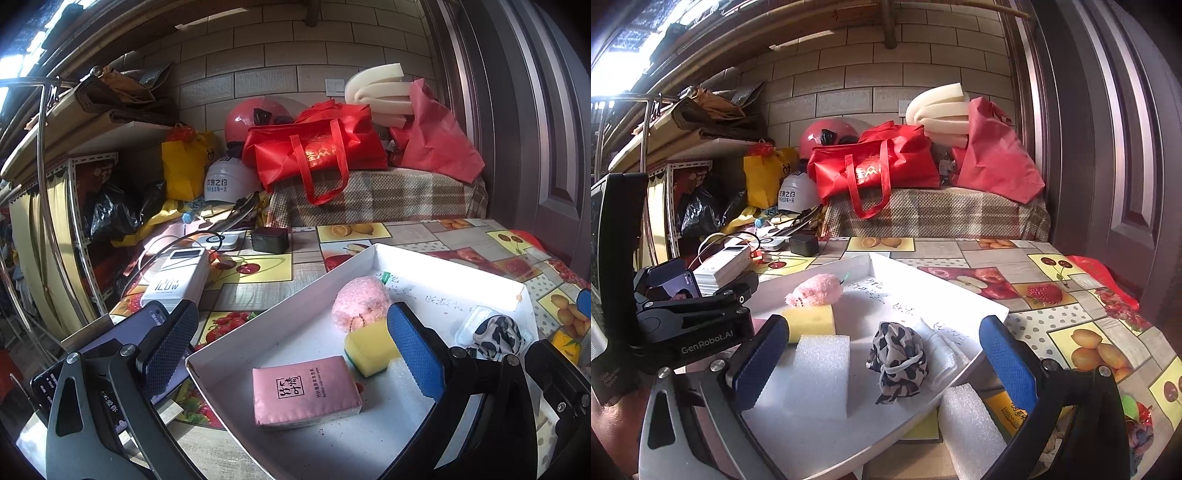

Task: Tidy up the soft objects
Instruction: 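Lower both items into the tray and open both grippers, then withdraw both grippers from the tray back toward the pile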

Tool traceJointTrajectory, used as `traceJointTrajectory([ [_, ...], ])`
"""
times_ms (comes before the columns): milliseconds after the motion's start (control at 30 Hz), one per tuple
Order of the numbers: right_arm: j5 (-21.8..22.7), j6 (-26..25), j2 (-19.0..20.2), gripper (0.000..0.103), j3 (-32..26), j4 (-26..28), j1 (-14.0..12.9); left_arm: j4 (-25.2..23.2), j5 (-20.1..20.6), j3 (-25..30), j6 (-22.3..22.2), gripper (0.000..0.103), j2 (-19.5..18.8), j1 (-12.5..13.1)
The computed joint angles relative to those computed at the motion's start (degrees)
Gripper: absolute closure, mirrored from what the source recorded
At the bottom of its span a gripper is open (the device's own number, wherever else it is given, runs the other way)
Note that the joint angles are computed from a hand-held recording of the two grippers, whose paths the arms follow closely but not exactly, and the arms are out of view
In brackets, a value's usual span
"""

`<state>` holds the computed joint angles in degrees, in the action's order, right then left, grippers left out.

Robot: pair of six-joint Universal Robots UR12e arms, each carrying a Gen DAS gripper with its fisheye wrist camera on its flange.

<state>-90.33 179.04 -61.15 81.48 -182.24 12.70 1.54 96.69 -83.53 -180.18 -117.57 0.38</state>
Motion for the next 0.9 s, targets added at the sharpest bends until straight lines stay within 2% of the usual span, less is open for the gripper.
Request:
traceJointTrajectory([
  [133, 0.25, -0.31, -0.69, 0.000, 1.19, -0.95, 0.17, 1.69, 0.36, -1.09, -0.38, 0.000, 0.50, -0.25],
  [367, 3.45, -0.89, -2.51, 0.000, 4.14, -2.33, -0.03, 2.69, 0.29, -2.95, -0.60, 0.000, 1.59, -0.68],
  [567, 4.64, 0.11, -3.83, 0.000, 5.79, -1.36, -0.59, 2.47, -0.50, -4.43, -0.81, 0.000, 2.67, -0.86],
  [733, 6.65, 0.73, -5.85, 0.000, 9.29, -4.59, -1.68, 3.30, -3.20, -6.61, -1.32, 0.000, 4.13, -0.74],
  [800, 5.69, 1.20, -6.74, 0.000, 10.81, -6.37, -2.17, 4.38, -4.71, -7.85, -0.73, 0.000, 4.84, -0.77],
  [900, 4.55, 5.76, -8.16, 0.000, 13.17, -11.49, -4.01, 5.80, -8.58, -9.49, 1.09, 0.000, 5.83, -0.92],
])
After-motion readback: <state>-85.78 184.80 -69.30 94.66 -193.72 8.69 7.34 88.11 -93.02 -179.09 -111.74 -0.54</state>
